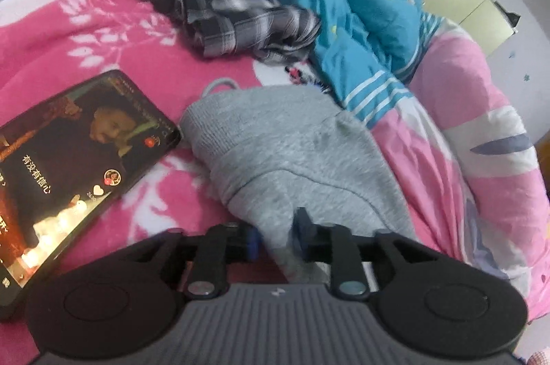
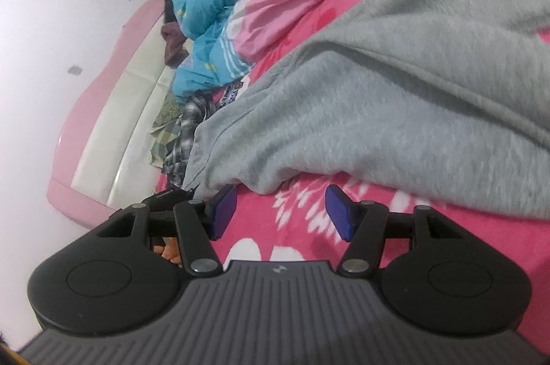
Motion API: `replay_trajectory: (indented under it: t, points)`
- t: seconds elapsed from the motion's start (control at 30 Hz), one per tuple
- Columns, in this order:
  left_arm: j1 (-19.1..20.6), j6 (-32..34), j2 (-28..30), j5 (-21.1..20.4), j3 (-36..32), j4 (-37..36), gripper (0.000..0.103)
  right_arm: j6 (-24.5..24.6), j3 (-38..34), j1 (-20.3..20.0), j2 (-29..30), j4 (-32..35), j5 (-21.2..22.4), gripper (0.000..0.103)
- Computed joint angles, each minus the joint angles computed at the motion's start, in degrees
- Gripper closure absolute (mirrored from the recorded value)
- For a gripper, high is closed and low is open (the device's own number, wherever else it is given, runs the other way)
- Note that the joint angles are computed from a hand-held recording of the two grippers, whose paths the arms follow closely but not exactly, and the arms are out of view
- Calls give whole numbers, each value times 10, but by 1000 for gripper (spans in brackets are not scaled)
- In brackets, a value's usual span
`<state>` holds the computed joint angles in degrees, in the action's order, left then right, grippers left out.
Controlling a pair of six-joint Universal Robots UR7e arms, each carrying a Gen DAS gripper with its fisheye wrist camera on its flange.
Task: Fold clothes
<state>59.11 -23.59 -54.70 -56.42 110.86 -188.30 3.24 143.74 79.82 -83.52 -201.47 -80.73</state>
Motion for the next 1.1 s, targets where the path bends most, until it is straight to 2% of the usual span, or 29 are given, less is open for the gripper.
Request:
replay_trajectory:
  t: [0.07, 0.17, 0.27, 0.37, 0.47, 0.57, 0.67, 0.73, 0.83, 0.9, 0.93, 0.97, 1.0, 1.03, 1.1]
  points:
    - [0, -13, 1, -9, 3, -17, 53, -42, -28, 27, -1, 32, -12, 46]
    - [-4, -93, 14, 13, -2, -29, 51, -130, -94, 74, 12, 99, -27, 46]
    - [-12, -203, 33, 57, -8, -61, 51, -229, -200, 120, 72, 168, -30, 46]
    - [-22, -253, 59, 111, -17, -102, 51, -305, -329, 144, 156, 255, -26, 46]
    - [-28, -181, 81, 135, -27, -134, 51, -335, -463, 155, 245, 329, -48, 46]
    - [-28, -110, 97, 139, -28, -178, 52, -395, -582, 157, 324, 388, -101, 46]
    - [-26, -114, 93, 130, -29, -172, 53, -458, -709, 152, 403, 475, -132, 46]
    - [-21, -112, 91, 115, -29, -172, 55, -466, -796, 144, 452, 557, -118, 46]
    - [-19, -92, 96, 113, -33, -180, 55, -431, -923, 140, 521, 707, -100, 46]
    - [-25, -55, 103, 135, -40, -179, 63, -407, -1023, 136, 576, 809, -84, 46]
    - [-28, -35, 107, 146, -44, -179, 64, -410, -1048, 139, 590, 839, -91, 48]
    - [-31, -18, 111, 151, -47, -184, 69, -418, -1048, 143, 592, 847, -102, 52]
    - [-35, 9, 118, 159, -52, -196, 73, -426, -1039, 146, 591, 843, -113, 61]
    - [-39, 36, 124, 165, -58, -208, 75, -431, -1026, 148, 586, 835, -115, 78]
    - [-48, 102, 138, 176, -67, -254, 80, -426, -977, 150, 561, 789, -106, 95]
